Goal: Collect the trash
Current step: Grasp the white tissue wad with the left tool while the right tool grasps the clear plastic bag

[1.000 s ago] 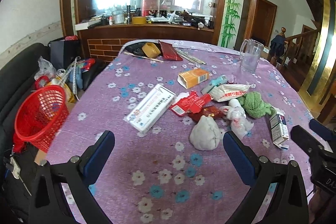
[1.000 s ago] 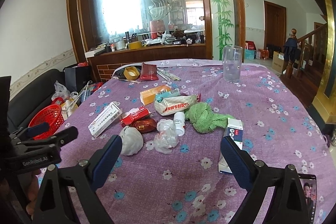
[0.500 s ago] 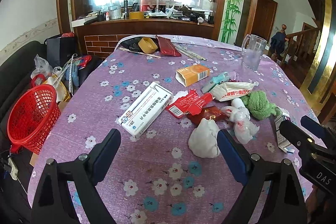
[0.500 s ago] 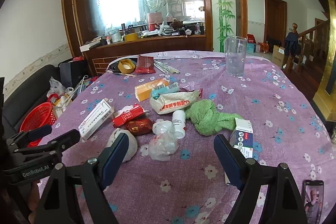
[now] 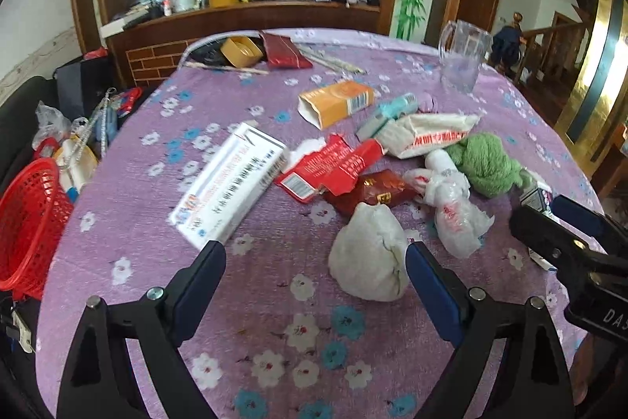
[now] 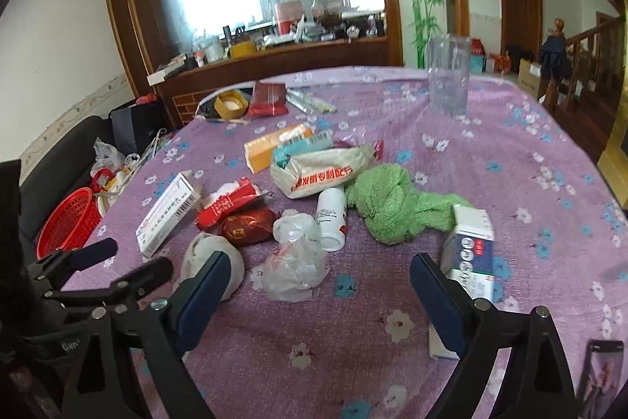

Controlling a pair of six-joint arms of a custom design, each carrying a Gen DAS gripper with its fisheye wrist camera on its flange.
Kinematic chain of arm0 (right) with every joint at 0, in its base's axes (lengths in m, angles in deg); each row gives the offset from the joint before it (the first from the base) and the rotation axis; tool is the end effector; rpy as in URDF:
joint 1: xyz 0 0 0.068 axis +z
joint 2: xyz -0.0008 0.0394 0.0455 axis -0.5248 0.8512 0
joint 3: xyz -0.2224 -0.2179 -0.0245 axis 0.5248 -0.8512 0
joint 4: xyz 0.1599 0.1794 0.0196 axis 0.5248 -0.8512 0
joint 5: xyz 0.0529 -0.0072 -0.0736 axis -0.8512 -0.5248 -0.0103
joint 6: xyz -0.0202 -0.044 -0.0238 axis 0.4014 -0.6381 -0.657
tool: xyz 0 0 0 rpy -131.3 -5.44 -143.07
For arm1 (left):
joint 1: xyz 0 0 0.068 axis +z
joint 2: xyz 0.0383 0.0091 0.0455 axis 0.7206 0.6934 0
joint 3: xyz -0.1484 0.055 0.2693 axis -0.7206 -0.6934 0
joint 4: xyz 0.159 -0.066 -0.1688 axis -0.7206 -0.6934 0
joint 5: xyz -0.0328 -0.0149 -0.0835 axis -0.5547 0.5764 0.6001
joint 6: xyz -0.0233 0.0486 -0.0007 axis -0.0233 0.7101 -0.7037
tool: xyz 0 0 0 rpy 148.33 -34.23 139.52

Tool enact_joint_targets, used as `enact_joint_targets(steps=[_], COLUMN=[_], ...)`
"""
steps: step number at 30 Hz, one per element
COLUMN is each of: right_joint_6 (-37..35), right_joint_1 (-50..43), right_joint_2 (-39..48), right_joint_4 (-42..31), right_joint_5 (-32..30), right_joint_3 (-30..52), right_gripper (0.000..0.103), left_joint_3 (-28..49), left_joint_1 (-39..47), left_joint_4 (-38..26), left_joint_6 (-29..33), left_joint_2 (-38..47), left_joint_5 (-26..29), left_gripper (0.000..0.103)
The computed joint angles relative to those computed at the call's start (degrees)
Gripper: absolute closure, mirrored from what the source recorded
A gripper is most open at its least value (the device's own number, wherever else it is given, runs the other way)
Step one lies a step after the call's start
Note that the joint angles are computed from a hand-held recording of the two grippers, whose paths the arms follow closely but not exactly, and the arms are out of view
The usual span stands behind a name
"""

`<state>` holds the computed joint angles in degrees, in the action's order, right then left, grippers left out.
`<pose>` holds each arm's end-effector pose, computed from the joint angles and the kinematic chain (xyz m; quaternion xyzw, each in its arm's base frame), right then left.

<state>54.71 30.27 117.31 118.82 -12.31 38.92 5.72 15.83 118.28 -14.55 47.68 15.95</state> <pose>0.1459 0.2286 0.0955 -0.0087 0.8959 0.0986 0.4330 0.1737 -0.0926 0.0852 0.0487 0.9352 -0.0496 0.3471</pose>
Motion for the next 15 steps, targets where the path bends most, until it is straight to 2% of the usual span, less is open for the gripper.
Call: enact_joint_targets(steps=[5,7,8,9,10,12,14,15], right_joint_6=[-3.1,-3.4,-3.3,-3.2,-3.4,-3.5,-3.1,-3.0], right_joint_1=[-6.9,-9.0,-10.2,-11.0,-11.7,-13.0,-14.1,-14.2], right_joint_2=[3.7,5.0,5.8,6.4,7.1,9.1,11.4,12.4], right_joint_4=[5.1,6.3,6.2,5.8,4.9,2.3,1.5,2.6], right_joint_5=[-10.0,-13.4,-15.1,-16.1,-17.1,-19.5,-22.8,-24.0], right_joint_3=[1.2,2.1,2.9,3.7,4.8,7.5,9.3,9.5], right_gripper=[0.008,0.008,0.009,0.012,0.016,0.038,0.054,0.055], left_joint_3=[3.4,5.3,5.9,6.1,5.9,5.5,5.1,4.9], left_joint_1=[-0.7,-0.7,-0.3,0.5,0.9,0.5,-1.1,-1.8], left_joint_4=[0.3,-0.6,-1.6,-1.3,-0.6,0.7,2.0,2.8], left_joint_6=[1.8,2.4,2.8,3.2,3.4,3.5,2.9,2.8], left_joint_2=[5.1,6.9,7.1,7.2,7.2,7.4,8.0,8.6], left_joint_5=[1.0,1.4,2.5,4.8,6.4,7.1,5.2,4.5], left_gripper=[0.01,0.025,0.039,0.047,0.057,0.068,0.069,0.073])
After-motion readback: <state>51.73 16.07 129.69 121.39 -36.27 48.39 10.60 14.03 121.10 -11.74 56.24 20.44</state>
